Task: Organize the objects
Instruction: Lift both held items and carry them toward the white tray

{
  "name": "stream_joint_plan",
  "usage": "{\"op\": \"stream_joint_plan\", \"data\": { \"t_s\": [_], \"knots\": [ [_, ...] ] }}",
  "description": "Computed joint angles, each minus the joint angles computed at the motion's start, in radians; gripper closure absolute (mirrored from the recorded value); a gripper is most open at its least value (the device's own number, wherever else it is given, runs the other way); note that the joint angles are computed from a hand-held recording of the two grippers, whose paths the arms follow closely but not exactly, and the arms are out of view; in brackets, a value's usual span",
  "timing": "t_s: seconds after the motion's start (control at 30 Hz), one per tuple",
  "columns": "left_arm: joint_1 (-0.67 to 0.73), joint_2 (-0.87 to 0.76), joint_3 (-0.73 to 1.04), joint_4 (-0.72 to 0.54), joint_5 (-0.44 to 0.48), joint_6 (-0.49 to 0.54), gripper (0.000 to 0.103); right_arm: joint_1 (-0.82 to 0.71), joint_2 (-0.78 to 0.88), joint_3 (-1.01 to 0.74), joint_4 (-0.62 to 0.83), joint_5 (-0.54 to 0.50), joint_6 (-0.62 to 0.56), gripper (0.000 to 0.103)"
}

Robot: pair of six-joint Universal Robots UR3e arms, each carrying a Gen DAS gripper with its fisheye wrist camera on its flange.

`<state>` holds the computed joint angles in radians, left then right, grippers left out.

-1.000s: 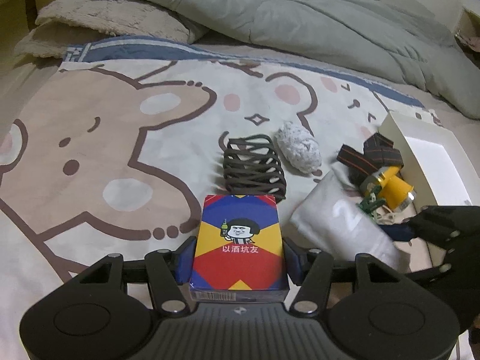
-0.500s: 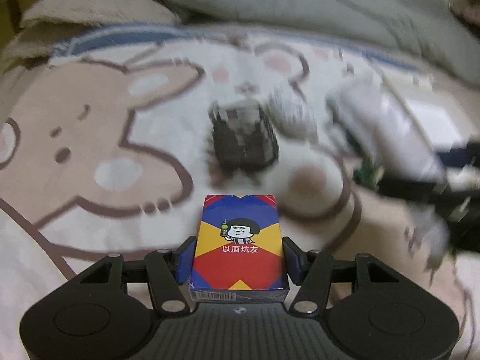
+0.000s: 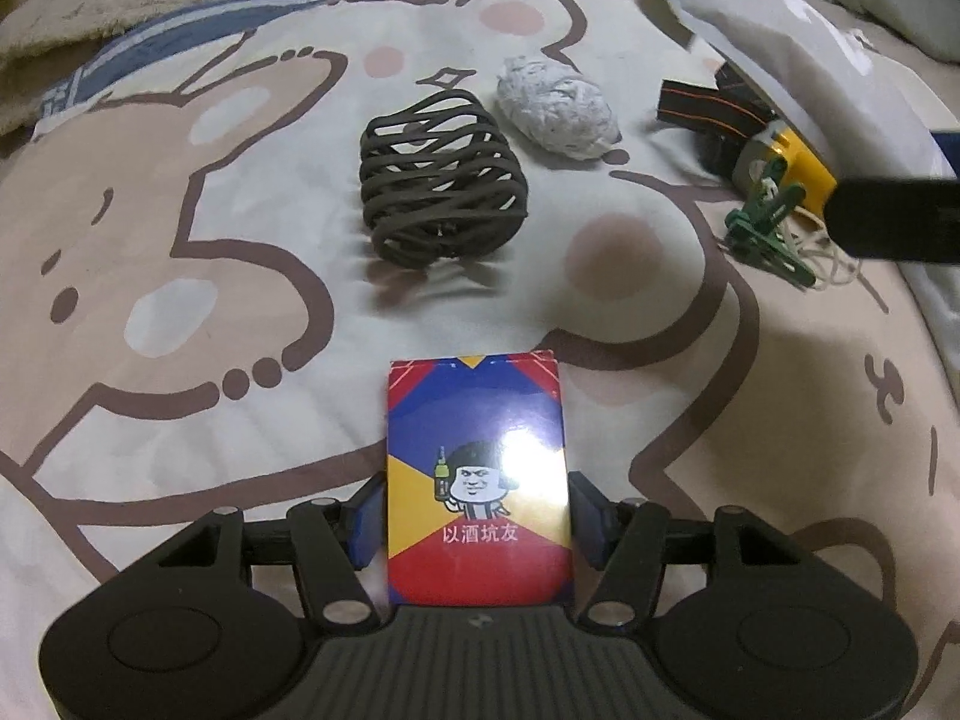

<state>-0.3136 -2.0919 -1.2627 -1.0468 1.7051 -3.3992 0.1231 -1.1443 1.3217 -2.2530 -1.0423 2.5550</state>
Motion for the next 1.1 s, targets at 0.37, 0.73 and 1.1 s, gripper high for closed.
{"op": "stream_joint_plan", "data": {
  "t_s": [0.37,0.73,1.1],
  "knots": [
    [-0.023,0.082,-0.070,0.168,0.053,-0.085,0.043,-0.023,-0.028,0.023,-0.048,0.010,0.047,0.046],
    [-0.076,0.154,-0.090,0.305,0.150,-0.147,0.043,-0.046,-0.101,0.093,-0.128,0.001,0.112,0.046],
    [-0.111,0.196,-0.099,0.374,0.191,-0.194,0.043,-0.089,-0.193,0.179,-0.185,0.014,0.145,0.046]
  ]
}}
